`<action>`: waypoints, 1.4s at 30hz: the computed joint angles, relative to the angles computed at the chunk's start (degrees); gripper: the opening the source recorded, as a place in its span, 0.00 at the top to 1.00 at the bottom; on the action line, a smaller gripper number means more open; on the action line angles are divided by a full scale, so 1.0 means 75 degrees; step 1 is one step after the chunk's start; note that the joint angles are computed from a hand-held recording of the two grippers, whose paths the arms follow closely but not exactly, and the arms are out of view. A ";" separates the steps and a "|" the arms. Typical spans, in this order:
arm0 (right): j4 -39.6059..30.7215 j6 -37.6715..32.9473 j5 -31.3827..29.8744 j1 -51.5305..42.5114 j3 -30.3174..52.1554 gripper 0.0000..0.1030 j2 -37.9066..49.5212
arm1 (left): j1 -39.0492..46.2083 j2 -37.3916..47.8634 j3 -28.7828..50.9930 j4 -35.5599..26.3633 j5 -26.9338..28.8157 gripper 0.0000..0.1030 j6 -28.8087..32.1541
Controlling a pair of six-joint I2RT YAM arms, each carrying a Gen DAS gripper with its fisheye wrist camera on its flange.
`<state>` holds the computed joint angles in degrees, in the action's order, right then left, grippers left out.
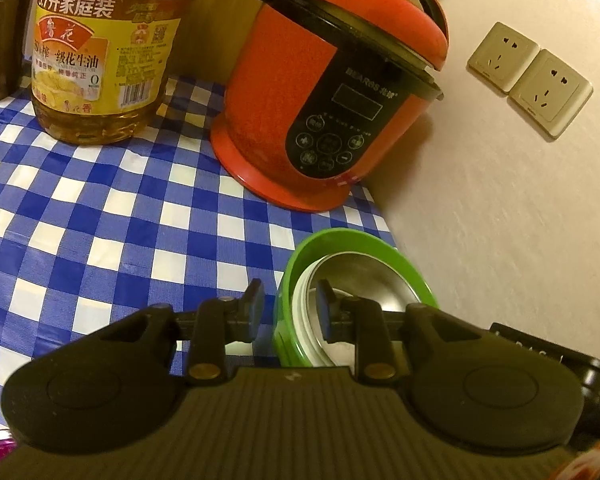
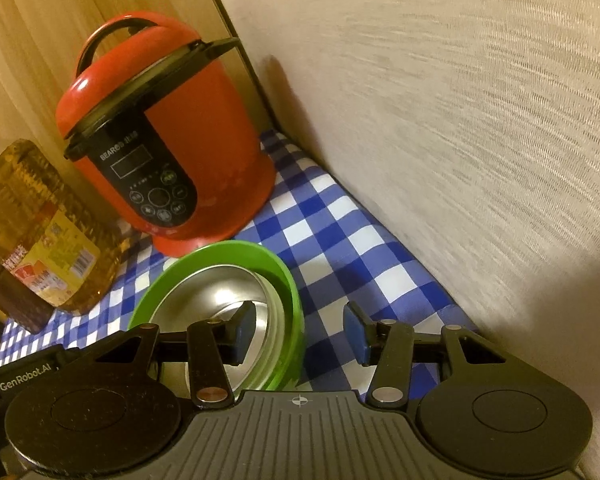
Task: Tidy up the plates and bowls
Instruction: 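Lower the steel tin into the white bowls and open both tools, then close both tools on the green bowl rim and lift the bowl stack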
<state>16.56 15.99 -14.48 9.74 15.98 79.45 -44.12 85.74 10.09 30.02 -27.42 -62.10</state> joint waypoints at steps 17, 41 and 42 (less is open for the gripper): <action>0.0301 0.0354 -0.0461 -0.0113 0.0183 0.51 0.0696 | 0.0507 0.1320 0.0206 0.1104 0.0984 0.76 0.0028; 0.1245 0.0964 -0.0957 -0.0060 0.0468 0.51 0.2283 | 0.1099 0.2604 0.0254 0.2644 0.1676 0.74 -0.0113; 0.1273 0.0978 -0.0951 -0.0046 0.0472 0.51 0.2309 | 0.1115 0.2653 0.0232 0.2733 0.1698 0.74 -0.0111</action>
